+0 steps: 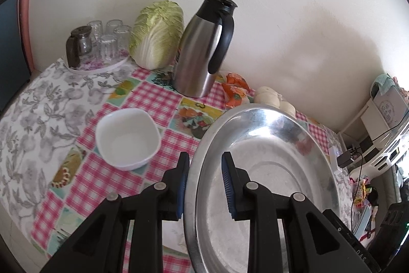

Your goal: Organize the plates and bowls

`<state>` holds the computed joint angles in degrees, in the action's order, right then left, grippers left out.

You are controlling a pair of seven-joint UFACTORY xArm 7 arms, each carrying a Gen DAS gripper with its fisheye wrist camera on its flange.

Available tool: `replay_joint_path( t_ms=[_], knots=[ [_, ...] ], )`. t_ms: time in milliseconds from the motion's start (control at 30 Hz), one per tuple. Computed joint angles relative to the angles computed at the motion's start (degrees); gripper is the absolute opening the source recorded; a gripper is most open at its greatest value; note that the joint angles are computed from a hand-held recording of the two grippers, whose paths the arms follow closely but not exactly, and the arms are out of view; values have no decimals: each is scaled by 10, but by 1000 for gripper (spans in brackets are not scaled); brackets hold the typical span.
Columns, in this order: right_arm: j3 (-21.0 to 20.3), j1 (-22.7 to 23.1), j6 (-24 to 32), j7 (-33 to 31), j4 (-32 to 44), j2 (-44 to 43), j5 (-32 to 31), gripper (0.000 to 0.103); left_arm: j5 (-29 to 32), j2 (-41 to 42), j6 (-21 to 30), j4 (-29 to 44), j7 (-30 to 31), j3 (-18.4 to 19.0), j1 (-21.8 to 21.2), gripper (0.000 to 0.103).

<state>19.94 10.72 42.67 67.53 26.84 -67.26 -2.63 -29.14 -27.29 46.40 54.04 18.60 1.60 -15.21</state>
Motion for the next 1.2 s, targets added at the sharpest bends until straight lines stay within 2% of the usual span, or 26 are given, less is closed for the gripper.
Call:
replay_joint_path(
  t_ms=[300, 900, 1200],
  knots=[
    [-10, -3, 36, -4, -8, -10, 1, 17, -13, 20, -13, -19, -8, -6, -9, 26],
    [-22, 27, 21, -27, 10, 90, 23, 18, -14, 67, 10, -20, -26, 2, 31, 26],
    [-27, 44, -7, -33, 11, 139, 31, 19, -3, 83, 14, -25, -35, 2, 54, 26]
  ],
)
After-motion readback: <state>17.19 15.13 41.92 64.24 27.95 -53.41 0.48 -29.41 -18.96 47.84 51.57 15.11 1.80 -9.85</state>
